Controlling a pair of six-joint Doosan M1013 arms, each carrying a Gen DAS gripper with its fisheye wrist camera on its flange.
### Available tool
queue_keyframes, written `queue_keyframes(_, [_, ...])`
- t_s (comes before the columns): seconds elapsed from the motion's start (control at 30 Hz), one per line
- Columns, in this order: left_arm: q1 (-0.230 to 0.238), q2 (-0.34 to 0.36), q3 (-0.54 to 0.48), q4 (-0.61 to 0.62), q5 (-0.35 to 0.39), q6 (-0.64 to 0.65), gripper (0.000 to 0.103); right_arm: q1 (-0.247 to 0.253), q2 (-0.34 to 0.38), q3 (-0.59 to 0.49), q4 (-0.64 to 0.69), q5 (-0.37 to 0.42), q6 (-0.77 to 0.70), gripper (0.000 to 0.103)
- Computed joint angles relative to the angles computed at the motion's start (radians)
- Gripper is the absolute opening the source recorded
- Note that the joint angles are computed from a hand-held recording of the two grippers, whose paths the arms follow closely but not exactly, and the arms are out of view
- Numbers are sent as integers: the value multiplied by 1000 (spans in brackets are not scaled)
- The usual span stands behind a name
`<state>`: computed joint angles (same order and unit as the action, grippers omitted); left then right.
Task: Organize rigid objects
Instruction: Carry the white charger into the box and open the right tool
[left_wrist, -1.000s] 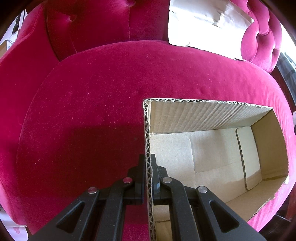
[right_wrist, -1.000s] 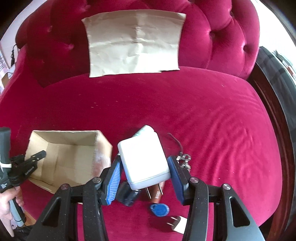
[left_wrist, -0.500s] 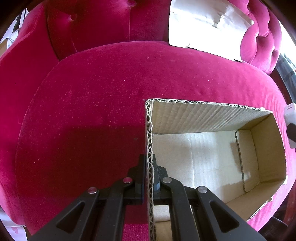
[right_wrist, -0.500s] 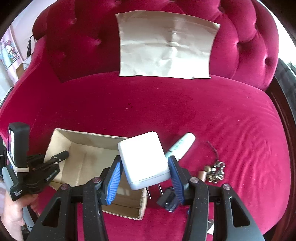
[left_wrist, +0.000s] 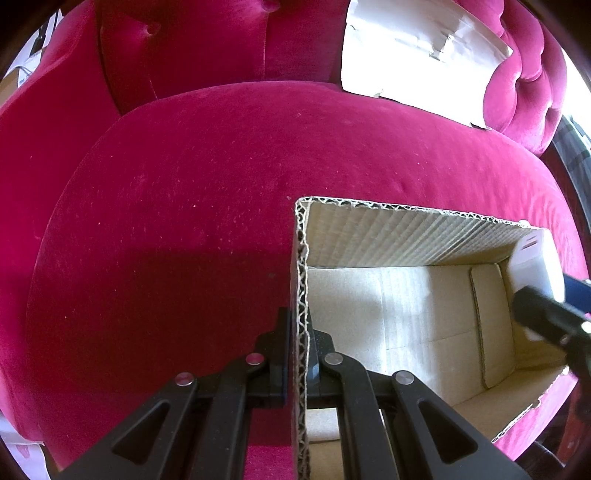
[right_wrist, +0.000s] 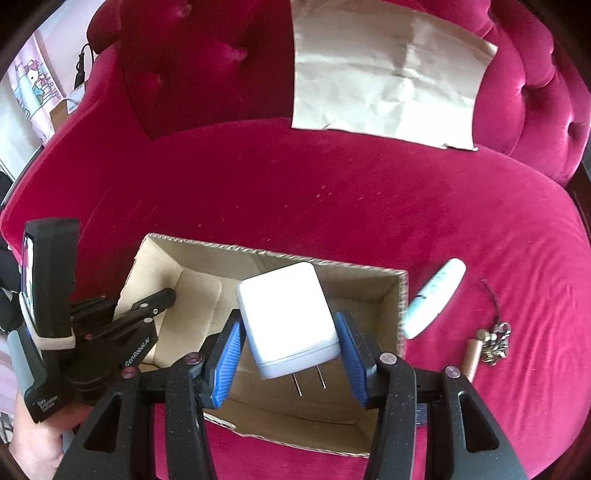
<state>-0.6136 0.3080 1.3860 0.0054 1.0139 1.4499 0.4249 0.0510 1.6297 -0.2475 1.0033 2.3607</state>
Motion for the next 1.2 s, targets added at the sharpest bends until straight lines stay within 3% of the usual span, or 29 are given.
queue_keyframes(0.53, [4,0,2,-9,0,12,4,-4,41,-1,101,-17,-60,55])
queue_keyframes(0.57, [4,0,3,-9,2,14,4,-3,41,-2,97,-17,-60,57])
queue_keyframes(0.7, [2,0,3,-6,1,11,4,9,39,-4,43,-6,-39,84])
queue_keyframes(0.97, [7,0,3,-14,1,21,4,10,24,4,11,-4,-25,102])
queue_keyframes(1.2, [-2,0,2,1,0,11,4,15,5,11,-2,-20,-29,103])
